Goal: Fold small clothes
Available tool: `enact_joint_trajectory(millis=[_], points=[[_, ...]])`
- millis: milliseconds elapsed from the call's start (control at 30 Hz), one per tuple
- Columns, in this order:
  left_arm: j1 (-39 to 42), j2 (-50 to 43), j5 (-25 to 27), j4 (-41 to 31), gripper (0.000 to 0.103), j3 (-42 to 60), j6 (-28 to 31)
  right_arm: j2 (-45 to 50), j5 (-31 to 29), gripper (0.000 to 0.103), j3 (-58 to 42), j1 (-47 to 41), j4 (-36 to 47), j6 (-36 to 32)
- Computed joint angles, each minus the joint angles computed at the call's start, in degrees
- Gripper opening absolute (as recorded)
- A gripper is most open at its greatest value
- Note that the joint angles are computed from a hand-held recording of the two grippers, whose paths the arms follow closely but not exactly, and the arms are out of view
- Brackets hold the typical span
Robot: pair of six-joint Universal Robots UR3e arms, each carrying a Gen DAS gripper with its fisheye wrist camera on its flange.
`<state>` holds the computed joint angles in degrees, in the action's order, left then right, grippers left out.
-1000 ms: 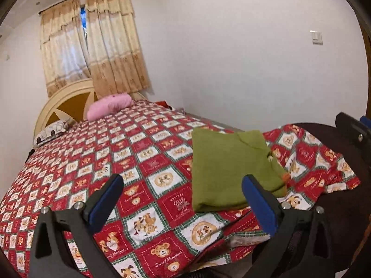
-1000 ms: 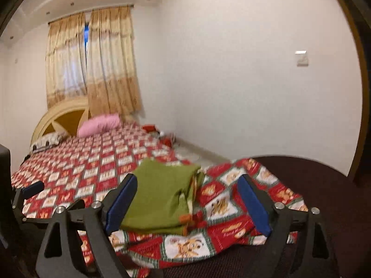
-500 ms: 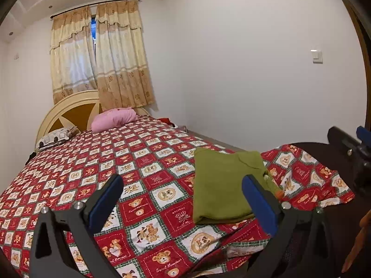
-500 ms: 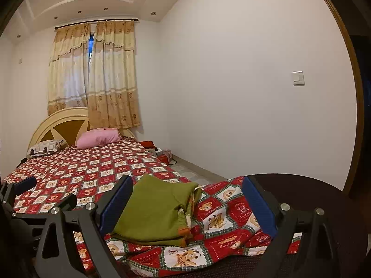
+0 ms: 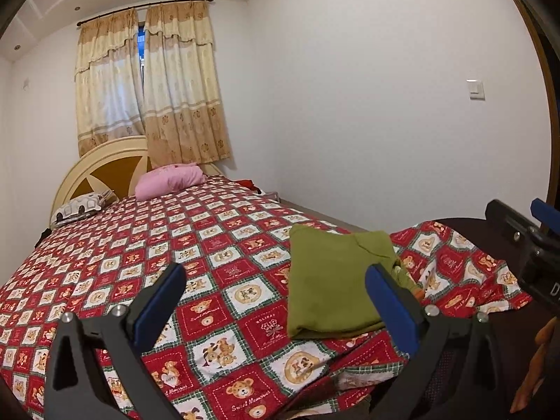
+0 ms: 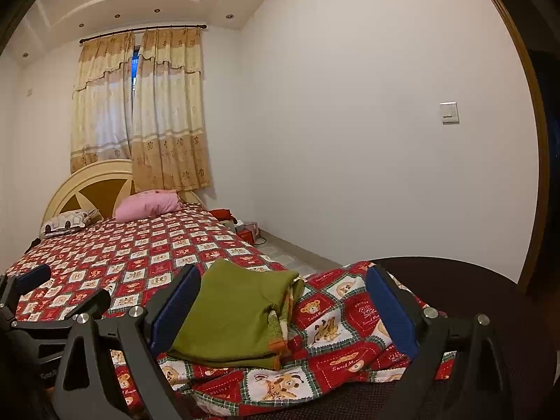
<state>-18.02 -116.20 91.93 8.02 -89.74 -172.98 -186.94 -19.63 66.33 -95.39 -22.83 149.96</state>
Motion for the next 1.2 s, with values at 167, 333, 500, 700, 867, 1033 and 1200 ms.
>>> enact_joint_trajectory(millis=[167, 333, 500, 700, 867, 1033, 1200], points=[[0.10, 0.09, -0.29, 0.08, 0.103, -0.23, 0.01, 0.10, 0.01, 0.096, -0.65, -0.20, 1.87, -1.03], [0.06, -0.14, -0.24, -0.11, 0.103, -0.20, -0.15, 0.08, 0.13, 0.096, -0.94, -0.24, 2.50, -1.42], [0.00, -0.25, -0.12, -0.81, 0.103, 0.02, -0.55, 0.13, 0.17, 0.096, -1.11, -0.30, 3.45, -2.16], [0.11, -0.01, -0.37, -0.56, 0.103, -0.26, -0.36, 0.31, 0.27, 0.096, -1.29, -0.39, 3.65, -2.44], [0.13, 0.10, -0.18, -1.06, 0.103, -0.22, -0.57, 0.57, 0.35, 0.096, -1.61, -0.46, 4.26, -3.02], [0.79, 0.37, -1.26, -3.55, 0.103, 0.45, -0.59, 0.59, 0.39, 0.096, -1.64, -0.57, 4.55, -3.36], [0.19, -0.28, 0.37, -4.98, 0.103, 1.65, -0.17, 1.15, 0.39, 0.096, -2.80, -0.79, 6.53, -4.89]])
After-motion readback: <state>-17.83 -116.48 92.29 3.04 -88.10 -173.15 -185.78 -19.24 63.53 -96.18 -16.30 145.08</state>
